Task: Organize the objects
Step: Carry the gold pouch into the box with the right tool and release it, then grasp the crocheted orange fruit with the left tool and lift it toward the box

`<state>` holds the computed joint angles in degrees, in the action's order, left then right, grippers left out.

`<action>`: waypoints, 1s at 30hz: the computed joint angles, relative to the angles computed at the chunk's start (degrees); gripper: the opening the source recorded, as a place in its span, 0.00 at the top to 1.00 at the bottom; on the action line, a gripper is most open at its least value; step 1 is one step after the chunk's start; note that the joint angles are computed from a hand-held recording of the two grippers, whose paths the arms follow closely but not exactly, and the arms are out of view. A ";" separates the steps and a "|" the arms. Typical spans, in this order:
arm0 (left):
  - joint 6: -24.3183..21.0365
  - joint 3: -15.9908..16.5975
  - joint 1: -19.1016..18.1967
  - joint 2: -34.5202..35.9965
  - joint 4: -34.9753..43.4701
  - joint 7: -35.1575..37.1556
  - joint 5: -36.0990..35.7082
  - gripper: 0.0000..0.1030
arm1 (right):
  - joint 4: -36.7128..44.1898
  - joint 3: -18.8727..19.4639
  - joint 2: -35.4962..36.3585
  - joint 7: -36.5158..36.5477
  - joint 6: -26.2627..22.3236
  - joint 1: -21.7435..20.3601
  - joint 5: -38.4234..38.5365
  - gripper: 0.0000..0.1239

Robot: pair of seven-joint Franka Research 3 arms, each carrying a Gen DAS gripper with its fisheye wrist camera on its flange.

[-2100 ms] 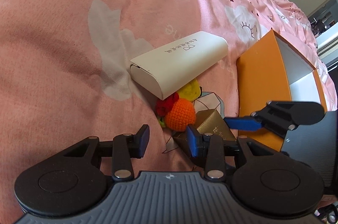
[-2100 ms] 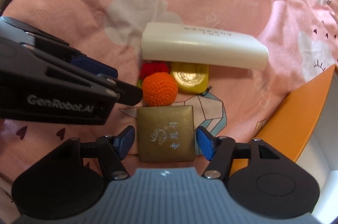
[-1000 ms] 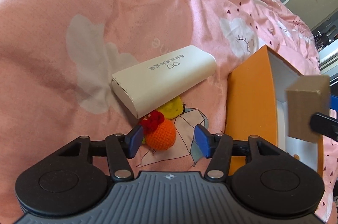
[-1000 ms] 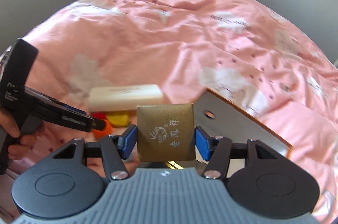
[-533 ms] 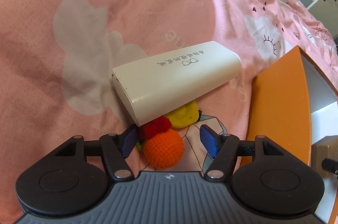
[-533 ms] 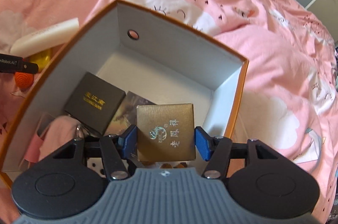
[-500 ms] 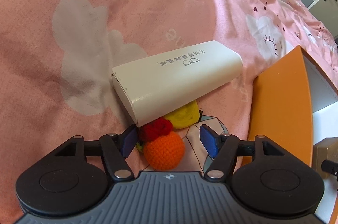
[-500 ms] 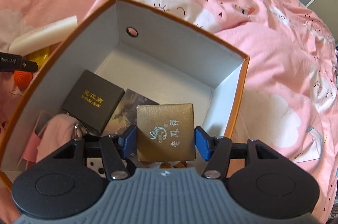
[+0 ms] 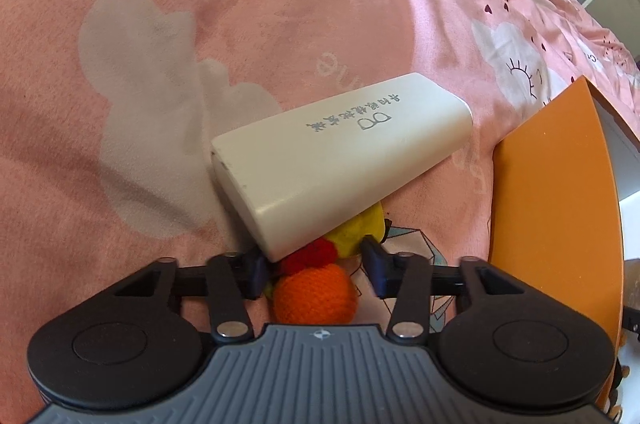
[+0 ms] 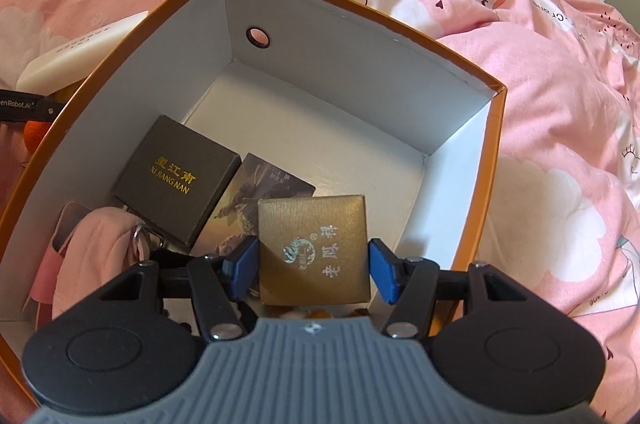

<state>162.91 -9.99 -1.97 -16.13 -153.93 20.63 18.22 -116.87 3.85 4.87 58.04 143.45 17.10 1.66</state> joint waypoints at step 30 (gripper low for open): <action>-8.71 3.60 -5.75 -2.46 1.27 13.75 -14.64 0.31 | 4.61 0.13 2.09 -13.85 -3.43 -1.20 4.02 0.51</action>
<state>154.20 -6.38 -7.72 -18.59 -152.66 34.38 3.58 -112.26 3.98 6.96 44.18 140.02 15.90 5.68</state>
